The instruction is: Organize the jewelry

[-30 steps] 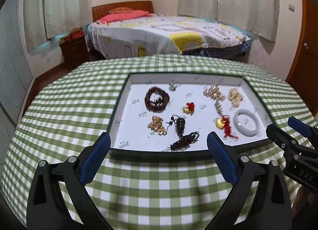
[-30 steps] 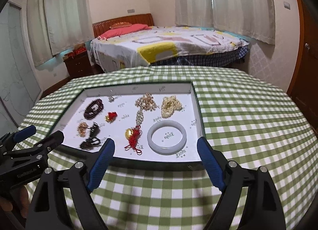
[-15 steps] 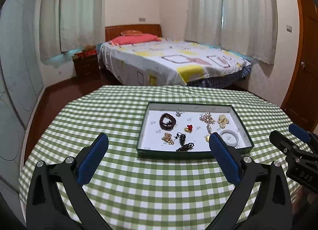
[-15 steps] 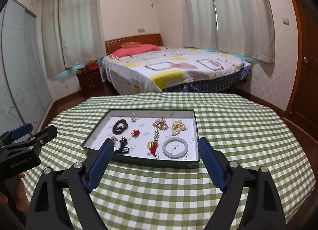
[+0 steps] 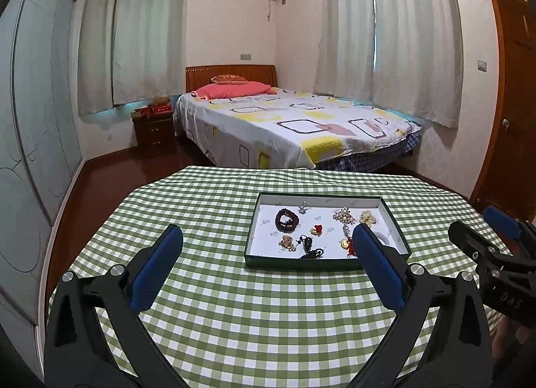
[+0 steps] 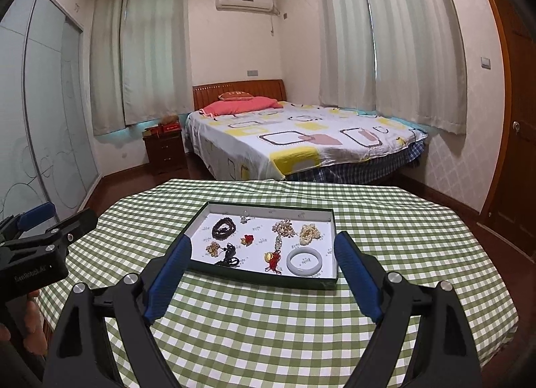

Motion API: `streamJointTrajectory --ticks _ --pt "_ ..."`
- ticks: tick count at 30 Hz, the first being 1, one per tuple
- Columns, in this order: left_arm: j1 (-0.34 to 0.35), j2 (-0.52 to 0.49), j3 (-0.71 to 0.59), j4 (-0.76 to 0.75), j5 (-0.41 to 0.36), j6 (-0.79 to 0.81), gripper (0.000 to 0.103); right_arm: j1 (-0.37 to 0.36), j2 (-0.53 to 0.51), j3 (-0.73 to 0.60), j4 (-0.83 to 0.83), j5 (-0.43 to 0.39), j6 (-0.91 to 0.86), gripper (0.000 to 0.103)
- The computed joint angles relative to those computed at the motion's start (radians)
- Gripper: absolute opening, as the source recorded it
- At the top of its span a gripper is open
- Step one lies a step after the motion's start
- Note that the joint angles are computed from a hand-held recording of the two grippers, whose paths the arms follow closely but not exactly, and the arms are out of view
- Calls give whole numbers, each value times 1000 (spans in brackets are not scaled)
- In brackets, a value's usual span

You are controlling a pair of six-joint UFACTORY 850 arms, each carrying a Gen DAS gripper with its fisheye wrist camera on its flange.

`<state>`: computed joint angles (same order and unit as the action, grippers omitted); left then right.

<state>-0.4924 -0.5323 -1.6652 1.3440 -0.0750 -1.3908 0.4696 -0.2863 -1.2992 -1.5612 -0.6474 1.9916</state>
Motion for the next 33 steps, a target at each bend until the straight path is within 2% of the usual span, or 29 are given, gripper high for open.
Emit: streamJointTrajectory --ticks 3,8,13,17,22,25,27,33 --pt "-1 12 17 143 2 -140 98 6 7 6 -10 -13 7 84" --pt "-2 19 28 212 1 -216 99 12 13 14 -14 -25 16 84" --pt "-1 23 32 214 4 -226 99 12 16 17 -17 -26 16 84" --pt "0 23 31 144 8 -154 99 13 19 21 -16 -29 18 84" --pt "0 23 30 133 6 -145 99 12 20 22 -17 -28 20 84" --pt "3 18 25 14 11 -29 98 12 20 22 -18 -28 21 84" --pt "4 19 27 8 13 -26 99 12 19 21 -15 -29 19 84" --pt "5 26 40 241 19 -252 99 13 20 24 -15 -33 22 84"
